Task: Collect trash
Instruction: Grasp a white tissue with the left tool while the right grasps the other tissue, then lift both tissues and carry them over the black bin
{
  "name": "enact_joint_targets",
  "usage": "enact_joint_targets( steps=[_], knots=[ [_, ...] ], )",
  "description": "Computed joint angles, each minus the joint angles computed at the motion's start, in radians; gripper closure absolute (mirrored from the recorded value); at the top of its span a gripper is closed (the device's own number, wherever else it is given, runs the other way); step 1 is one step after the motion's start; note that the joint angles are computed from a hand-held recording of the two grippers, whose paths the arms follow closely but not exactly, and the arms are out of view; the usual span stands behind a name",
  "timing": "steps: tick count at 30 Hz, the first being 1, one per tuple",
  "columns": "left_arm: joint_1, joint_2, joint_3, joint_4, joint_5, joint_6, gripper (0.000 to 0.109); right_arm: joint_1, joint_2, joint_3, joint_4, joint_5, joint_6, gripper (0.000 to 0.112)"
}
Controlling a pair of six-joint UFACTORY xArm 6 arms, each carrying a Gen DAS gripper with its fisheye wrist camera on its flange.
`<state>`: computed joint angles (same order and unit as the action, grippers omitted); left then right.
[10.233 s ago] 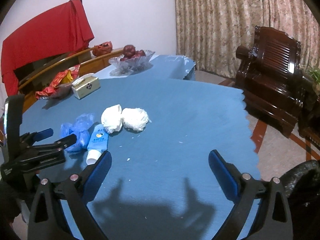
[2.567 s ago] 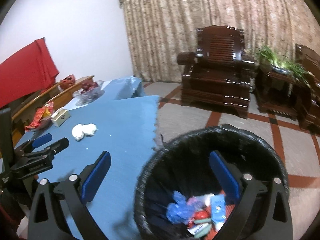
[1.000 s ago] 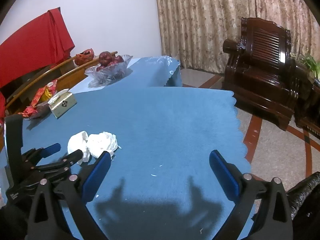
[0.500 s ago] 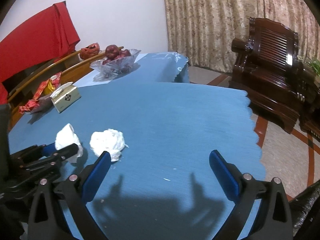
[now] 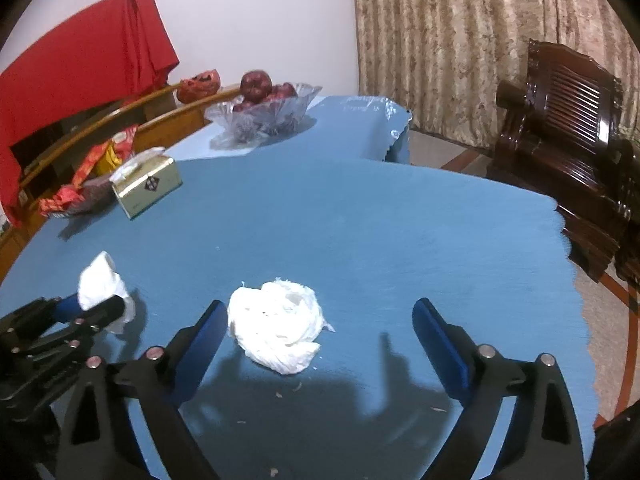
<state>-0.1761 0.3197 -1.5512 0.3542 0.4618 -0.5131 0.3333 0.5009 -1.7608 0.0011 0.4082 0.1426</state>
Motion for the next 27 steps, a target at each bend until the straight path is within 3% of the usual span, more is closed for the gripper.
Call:
enact_joint_targets(
  steps=[7, 10, 13, 15, 27],
  knots=[
    [0.016, -0.008, 0.013, 0.006, 0.000, -0.014, 0.070, 0.018, 0.043, -0.051, 0.043, 0.053, -0.045, 0.032],
    [0.019, -0.010, 0.017, 0.005, -0.003, -0.015, 0.070, 0.022, 0.052, -0.067, 0.106, 0.070, -0.104, 0.042],
    [0.017, -0.012, 0.019, 0.005, 0.002, -0.017, 0.070, 0.029, 0.066, -0.103, 0.242, 0.121, -0.225, 0.064],
    [0.017, -0.015, 0.022, 0.005, 0.002, -0.019, 0.070, 0.035, 0.058, -0.097, 0.242, 0.124, -0.237, 0.069],
    [-0.008, -0.052, 0.033, 0.041, 0.002, -0.044, 0.070, 0.020, -0.088, 0.054, 0.238, 0.047, -0.215, 0.071]
  ],
)
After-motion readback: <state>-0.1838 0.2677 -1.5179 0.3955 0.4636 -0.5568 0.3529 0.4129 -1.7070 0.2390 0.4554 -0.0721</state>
